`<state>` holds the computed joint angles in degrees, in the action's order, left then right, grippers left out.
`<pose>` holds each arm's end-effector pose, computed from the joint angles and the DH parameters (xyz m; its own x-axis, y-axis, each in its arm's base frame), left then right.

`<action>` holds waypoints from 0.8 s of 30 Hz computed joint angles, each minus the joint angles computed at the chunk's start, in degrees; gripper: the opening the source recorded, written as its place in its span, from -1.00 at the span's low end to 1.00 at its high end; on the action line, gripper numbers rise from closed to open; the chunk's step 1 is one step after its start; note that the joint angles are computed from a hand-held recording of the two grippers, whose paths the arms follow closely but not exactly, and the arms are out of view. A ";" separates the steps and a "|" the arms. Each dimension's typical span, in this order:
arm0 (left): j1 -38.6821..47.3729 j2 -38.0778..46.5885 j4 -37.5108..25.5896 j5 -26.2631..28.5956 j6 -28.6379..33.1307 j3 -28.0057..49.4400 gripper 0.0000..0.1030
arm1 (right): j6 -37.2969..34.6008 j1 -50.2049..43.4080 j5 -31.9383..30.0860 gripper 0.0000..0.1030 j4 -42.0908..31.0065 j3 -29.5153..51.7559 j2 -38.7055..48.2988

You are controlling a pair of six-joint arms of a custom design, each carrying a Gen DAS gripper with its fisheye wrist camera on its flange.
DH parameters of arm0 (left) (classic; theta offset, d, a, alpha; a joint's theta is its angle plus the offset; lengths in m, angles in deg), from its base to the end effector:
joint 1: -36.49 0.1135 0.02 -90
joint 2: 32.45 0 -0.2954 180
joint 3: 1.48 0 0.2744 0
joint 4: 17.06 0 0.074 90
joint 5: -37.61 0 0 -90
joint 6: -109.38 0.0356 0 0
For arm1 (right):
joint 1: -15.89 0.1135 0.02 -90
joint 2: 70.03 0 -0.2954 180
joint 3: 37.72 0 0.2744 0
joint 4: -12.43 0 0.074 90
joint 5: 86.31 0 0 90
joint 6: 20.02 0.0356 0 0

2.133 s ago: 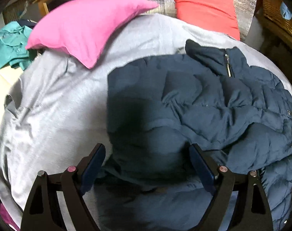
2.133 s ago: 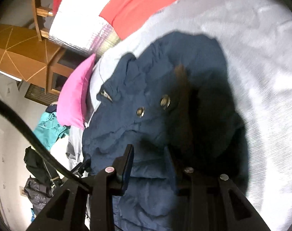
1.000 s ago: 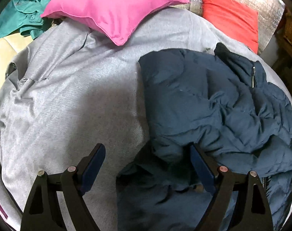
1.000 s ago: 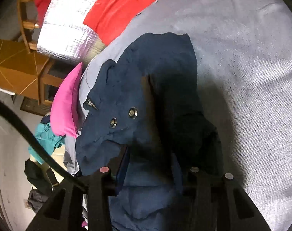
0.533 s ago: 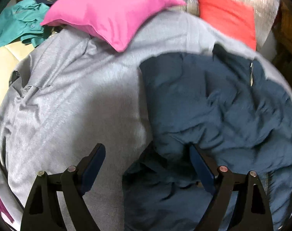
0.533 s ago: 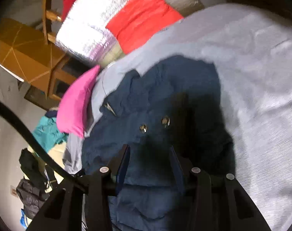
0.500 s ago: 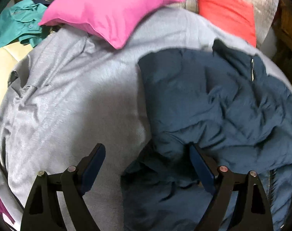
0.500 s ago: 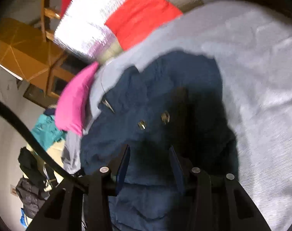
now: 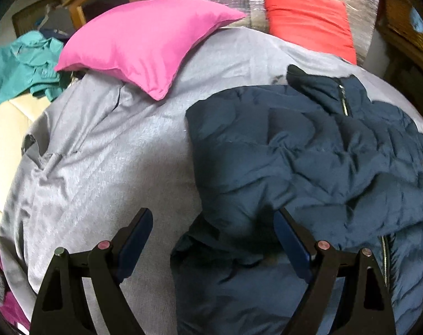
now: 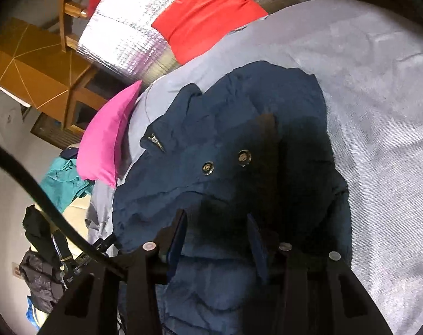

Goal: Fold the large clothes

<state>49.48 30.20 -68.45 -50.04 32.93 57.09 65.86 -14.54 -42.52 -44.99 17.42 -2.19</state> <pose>0.2148 0.0481 0.2661 -0.8277 0.0493 -0.5590 -0.0082 0.9950 0.1000 0.1939 -0.0841 0.2340 -0.8187 0.4233 -0.3879 0.0802 0.7534 0.6527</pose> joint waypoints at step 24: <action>-11.18 -16.65 -3.90 -6.61 -2.61 -4.79 0.74 | 9.48 12.62 6.20 -0.02 3.42 -4.84 -10.78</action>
